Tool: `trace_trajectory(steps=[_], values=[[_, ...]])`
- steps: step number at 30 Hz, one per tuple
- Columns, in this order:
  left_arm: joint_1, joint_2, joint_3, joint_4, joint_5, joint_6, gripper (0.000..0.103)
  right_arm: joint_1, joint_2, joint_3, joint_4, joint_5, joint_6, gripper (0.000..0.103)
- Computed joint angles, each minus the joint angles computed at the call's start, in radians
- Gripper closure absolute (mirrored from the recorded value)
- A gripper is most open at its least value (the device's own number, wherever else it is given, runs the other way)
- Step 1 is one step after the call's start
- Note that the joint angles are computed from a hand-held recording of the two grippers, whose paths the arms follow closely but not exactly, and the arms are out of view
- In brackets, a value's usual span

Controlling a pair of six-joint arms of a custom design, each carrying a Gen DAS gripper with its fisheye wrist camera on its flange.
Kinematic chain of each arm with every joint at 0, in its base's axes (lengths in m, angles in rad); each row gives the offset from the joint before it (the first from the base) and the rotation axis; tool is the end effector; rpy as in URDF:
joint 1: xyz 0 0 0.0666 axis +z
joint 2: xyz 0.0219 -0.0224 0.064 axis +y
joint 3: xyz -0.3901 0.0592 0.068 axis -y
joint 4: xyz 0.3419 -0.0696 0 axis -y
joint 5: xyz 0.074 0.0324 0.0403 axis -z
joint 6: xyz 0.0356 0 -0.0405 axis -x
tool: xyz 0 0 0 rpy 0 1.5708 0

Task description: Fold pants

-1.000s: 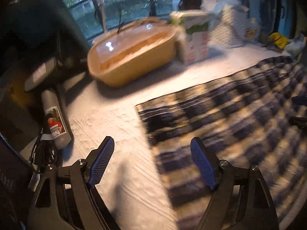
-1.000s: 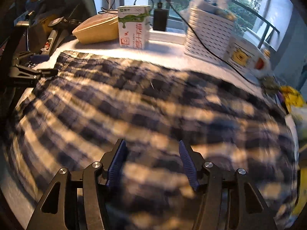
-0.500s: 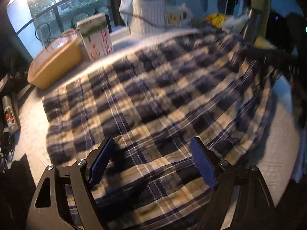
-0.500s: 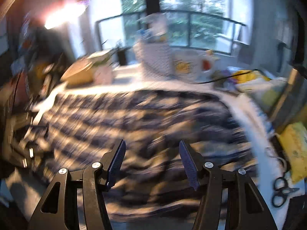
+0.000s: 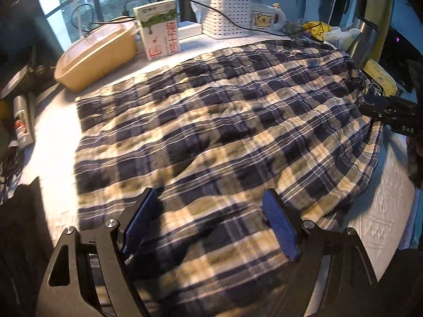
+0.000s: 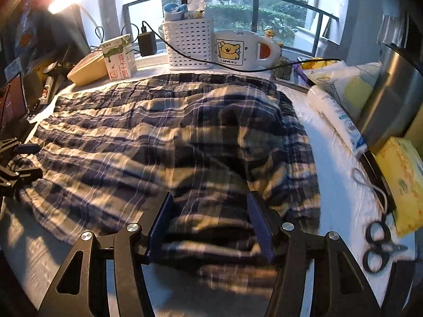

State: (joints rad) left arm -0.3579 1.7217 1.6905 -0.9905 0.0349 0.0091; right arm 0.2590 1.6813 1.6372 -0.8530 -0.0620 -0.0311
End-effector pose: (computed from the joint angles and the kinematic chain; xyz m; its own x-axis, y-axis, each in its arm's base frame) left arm 0.5113 -0.1930 0.4018 -0.8023 0.2903 -0.5216 0.3599 0.9324 -0.0345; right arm 0.5237 0.1406 0.4100 -0.7642 -0.1704 -0.6221 -0.2694 0.9607 0.0678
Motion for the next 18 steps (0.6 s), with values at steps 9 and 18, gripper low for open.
trace_trajectory(steps=[9, 18], values=[[0.042, -0.083, -0.080, 0.043, -0.100, 0.010, 0.021, -0.020, -0.136, -0.120, 0.033, 0.028, -0.081, 0.032], [0.126, -0.162, -0.209, 0.078, -0.059, 0.070, 0.021, 0.020, -0.142, -0.126, -0.009, 0.087, -0.115, 0.027]])
